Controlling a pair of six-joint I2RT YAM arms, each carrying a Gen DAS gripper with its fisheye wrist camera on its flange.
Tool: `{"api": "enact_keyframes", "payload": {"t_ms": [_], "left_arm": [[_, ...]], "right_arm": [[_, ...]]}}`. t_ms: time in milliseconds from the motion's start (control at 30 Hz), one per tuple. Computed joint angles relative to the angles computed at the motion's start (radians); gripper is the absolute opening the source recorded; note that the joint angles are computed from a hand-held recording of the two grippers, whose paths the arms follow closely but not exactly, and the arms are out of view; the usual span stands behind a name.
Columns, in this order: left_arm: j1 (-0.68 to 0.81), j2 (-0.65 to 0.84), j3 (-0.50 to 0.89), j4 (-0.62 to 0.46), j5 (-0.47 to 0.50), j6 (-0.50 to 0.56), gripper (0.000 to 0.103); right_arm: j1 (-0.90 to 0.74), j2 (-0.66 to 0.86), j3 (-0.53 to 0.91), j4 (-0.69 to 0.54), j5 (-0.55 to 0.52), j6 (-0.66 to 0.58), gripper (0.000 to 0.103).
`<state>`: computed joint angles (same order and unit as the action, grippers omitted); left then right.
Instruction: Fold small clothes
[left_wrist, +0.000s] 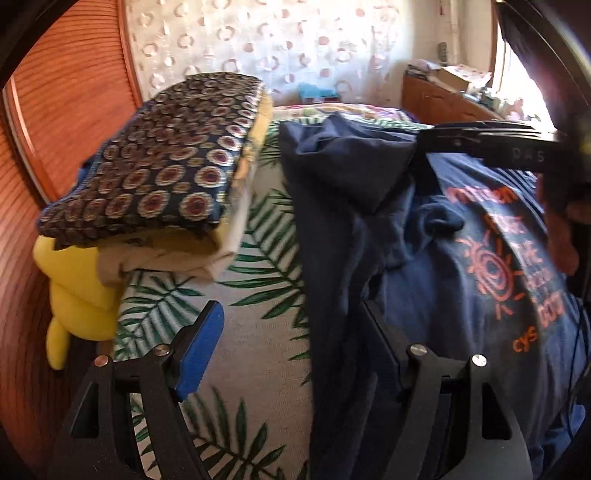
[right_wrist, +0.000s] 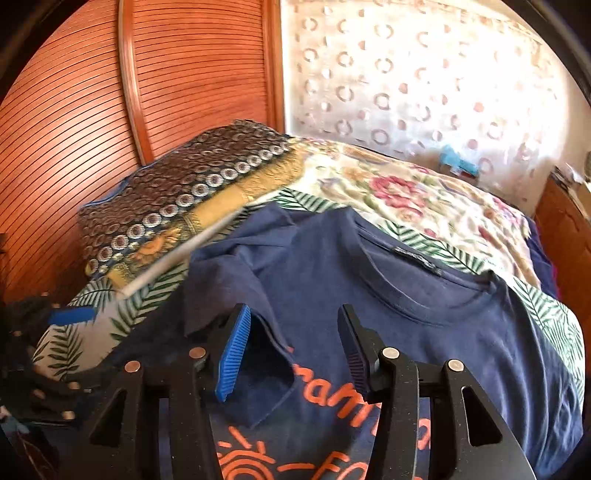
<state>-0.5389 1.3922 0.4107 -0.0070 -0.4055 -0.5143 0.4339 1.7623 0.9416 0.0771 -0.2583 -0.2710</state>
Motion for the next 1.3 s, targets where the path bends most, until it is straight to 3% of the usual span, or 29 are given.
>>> {"api": "enact_keyframes", "payload": {"t_ms": [133, 300, 433, 600, 800, 967, 1133, 1167, 1233, 1300], "left_arm": [[0.049, -0.002, -0.015, 0.04, 0.085, 0.02, 0.084], [0.002, 0.025, -0.01, 0.045, 0.043, -0.014, 0.088], [0.001, -0.004, -0.034, 0.05, 0.046, -0.005, 0.088], [-0.039, -0.195, -0.121, 0.107, -0.065, 0.005, 0.088], [-0.022, -0.457, -0.148, 0.06, -0.197, 0.086, 0.088], [0.144, -0.541, -0.111, 0.016, -0.067, 0.126, 0.088], [0.153, -0.521, -0.106, 0.024, -0.052, 0.149, 0.088], [0.152, -0.518, -0.107, 0.023, -0.042, 0.144, 0.088], [0.159, -0.491, -0.112, 0.052, -0.006, 0.14, 0.088], [0.141, -0.472, -0.112, 0.069, -0.016, 0.126, 0.088]], "right_arm": [[0.021, 0.003, -0.007, 0.03, -0.002, 0.033, 0.051], [0.005, -0.07, -0.071, 0.099, -0.021, 0.041, 0.051], [0.02, -0.049, -0.043, 0.061, -0.077, 0.021, 0.051], [0.038, -0.006, -0.015, 0.013, -0.13, -0.047, 0.051], [0.043, 0.115, 0.08, -0.066, -0.142, -0.116, 0.051], [0.076, 0.206, 0.166, -0.119, -0.088, -0.17, 0.051], [0.1, 0.265, 0.237, -0.137, -0.025, -0.155, 0.05], [0.097, 0.273, 0.247, -0.137, -0.023, -0.15, 0.045], [0.09, 0.279, 0.253, -0.124, -0.012, -0.152, 0.009], [0.061, 0.275, 0.257, -0.12, -0.055, -0.13, 0.006]]}}
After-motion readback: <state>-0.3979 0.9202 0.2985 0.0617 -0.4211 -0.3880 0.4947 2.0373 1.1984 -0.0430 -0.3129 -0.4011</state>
